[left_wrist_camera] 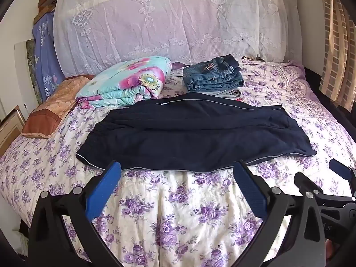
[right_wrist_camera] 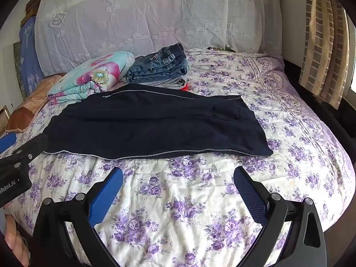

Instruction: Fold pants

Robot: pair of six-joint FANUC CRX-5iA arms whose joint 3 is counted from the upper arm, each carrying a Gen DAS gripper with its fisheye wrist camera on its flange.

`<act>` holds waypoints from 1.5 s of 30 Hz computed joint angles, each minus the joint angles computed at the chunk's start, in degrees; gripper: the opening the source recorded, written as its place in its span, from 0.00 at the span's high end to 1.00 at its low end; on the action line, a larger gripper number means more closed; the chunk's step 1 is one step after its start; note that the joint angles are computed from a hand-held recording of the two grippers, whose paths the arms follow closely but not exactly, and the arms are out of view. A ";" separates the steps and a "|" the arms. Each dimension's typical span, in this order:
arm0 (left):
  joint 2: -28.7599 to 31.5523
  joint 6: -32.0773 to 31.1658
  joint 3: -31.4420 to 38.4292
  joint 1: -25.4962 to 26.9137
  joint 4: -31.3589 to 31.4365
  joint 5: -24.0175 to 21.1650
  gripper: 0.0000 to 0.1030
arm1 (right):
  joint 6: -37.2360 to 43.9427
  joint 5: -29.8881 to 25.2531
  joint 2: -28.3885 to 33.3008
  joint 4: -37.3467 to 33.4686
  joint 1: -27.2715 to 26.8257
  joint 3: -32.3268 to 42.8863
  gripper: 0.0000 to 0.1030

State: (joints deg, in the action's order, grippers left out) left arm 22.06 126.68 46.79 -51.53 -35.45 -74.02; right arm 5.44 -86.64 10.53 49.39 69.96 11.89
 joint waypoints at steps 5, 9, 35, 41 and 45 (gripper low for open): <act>-0.33 0.15 -0.61 0.12 0.11 0.80 0.05 | -0.50 0.26 -0.20 0.10 0.13 -0.37 0.03; -0.58 -0.55 -0.89 0.60 0.91 1.07 0.05 | -0.33 0.23 -0.07 0.01 0.14 -0.22 0.03; -0.41 0.30 -1.53 0.12 -0.24 0.65 0.05 | -0.22 1.73 0.29 -0.54 -0.43 -0.48 0.03; -0.39 0.23 -1.57 0.20 -0.16 0.83 0.05 | 0.12 1.68 0.54 -0.64 -0.41 0.07 0.03; -0.38 0.06 -1.61 0.37 0.29 0.82 0.05 | -0.07 1.73 0.52 -0.67 -0.40 0.02 0.03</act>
